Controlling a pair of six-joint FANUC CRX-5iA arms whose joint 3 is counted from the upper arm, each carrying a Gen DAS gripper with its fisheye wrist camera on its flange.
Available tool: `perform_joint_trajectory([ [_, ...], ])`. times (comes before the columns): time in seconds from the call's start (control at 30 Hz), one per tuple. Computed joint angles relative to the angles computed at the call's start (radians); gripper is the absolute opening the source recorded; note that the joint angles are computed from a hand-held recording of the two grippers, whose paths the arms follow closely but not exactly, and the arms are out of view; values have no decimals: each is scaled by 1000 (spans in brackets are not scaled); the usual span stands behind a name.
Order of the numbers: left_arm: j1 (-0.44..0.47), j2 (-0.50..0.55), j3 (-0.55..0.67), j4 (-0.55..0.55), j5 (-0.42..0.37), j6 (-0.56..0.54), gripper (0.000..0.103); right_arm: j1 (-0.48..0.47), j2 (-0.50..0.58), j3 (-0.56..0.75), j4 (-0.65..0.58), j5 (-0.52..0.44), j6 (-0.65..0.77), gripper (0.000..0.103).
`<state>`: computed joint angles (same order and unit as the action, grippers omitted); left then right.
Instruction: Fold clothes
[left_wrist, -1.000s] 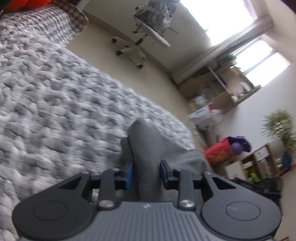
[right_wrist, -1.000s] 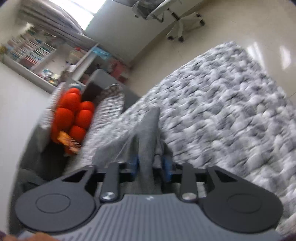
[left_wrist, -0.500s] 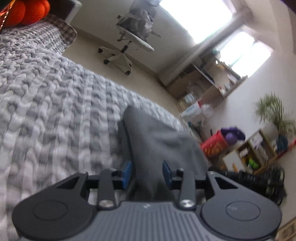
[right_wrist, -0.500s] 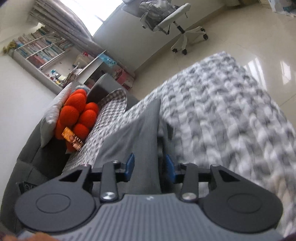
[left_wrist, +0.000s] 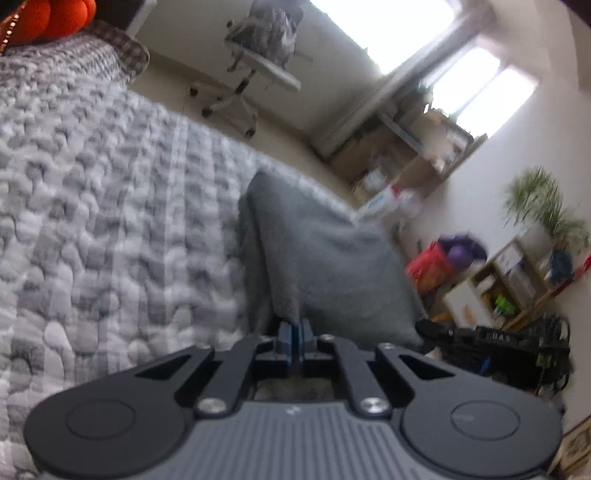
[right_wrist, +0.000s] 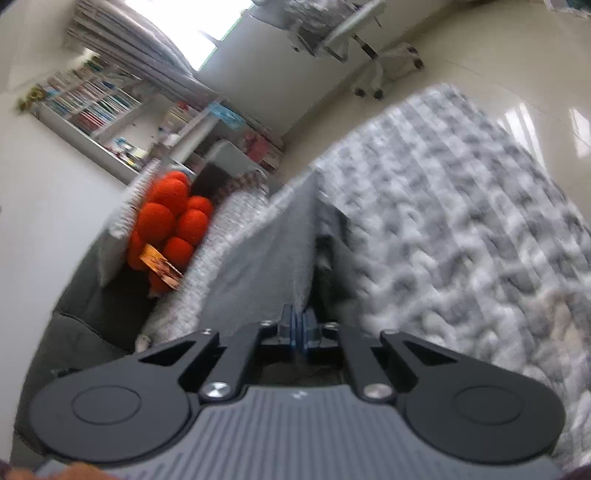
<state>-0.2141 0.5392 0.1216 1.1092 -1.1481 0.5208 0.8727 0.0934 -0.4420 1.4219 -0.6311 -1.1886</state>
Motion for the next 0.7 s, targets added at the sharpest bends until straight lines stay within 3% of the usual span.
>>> perform_joint_trajectory([
  [0.1,-7,-28,-34,12,51,-69,15,23,23,19,-34,-40,57,9],
  [0.23,-33,-88,-108,111,180,-215,34,72,66,89,-64,-203,213,15],
  [0.4,-92,-95,-121,240,289,-365,39,78,161,209,-62,-355,440,15],
  [0.6,-165,-58,-71,270,349,-465,40,27,260,331,-83,-309,653,15],
  [0.63,-175,-49,-58,271,354,-474,40,19,276,349,-87,-297,682,18],
  [0.7,-191,-25,-25,256,378,-477,40,5,302,380,-92,-276,728,36],
])
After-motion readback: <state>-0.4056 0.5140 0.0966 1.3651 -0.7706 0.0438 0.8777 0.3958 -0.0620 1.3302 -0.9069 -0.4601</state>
